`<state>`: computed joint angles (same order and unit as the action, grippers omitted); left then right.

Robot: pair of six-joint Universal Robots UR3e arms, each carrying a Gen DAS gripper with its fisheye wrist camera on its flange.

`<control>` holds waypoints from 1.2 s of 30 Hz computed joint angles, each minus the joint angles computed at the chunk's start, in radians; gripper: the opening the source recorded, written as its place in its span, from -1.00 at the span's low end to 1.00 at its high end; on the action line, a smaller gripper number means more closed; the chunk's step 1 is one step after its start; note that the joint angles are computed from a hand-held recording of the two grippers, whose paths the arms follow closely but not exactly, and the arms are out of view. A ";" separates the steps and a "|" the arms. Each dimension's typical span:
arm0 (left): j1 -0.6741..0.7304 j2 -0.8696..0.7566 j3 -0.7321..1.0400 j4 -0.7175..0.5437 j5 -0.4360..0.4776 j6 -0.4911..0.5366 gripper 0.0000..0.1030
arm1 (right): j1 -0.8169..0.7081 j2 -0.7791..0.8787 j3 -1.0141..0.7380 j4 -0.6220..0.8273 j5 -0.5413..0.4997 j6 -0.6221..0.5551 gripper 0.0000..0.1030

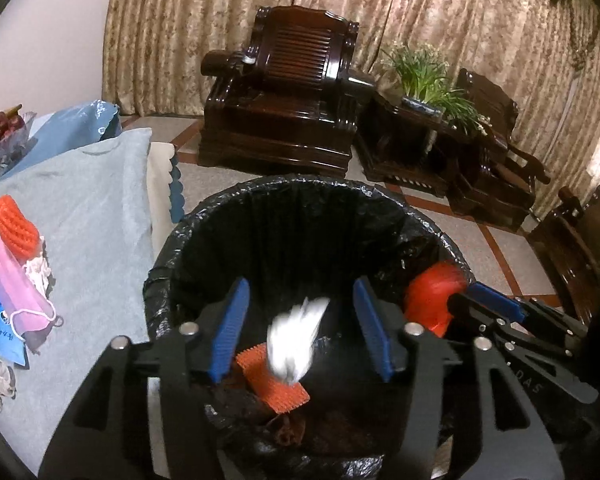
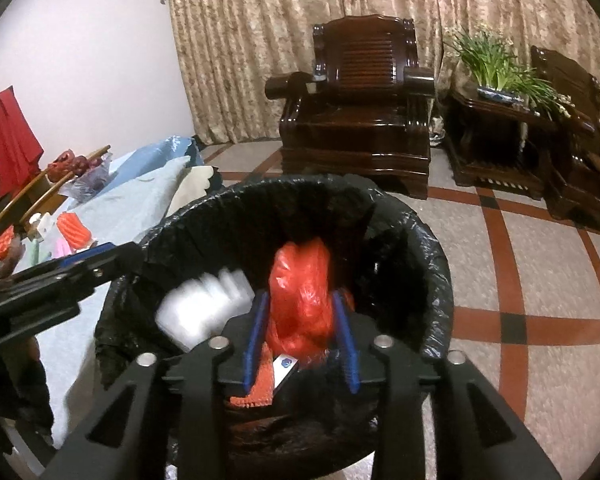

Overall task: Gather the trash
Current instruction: 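Move both tools back over the remaining trash on the table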

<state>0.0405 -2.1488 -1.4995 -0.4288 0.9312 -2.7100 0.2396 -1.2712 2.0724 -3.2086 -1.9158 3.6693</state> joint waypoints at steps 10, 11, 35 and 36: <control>0.112 0.083 -0.091 0.084 -0.019 -0.027 0.70 | 0.046 0.000 -0.062 0.024 -0.073 0.017 0.85; 0.129 0.093 -0.100 0.084 -0.025 -0.025 0.70 | 0.051 0.004 -0.077 0.028 -0.072 0.014 0.86; 0.593 0.114 -0.045 0.125 0.022 -0.014 0.75 | 0.261 0.585 -1.142 0.385 0.040 -0.136 0.88; 0.602 0.103 -0.036 0.128 0.024 -0.014 0.75 | 0.266 0.620 -1.204 0.412 0.043 -0.137 0.88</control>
<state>0.6428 -2.0461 -1.5358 -0.3011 0.9550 -2.7243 0.5053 -0.6509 0.8688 -2.7965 -1.8727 3.5323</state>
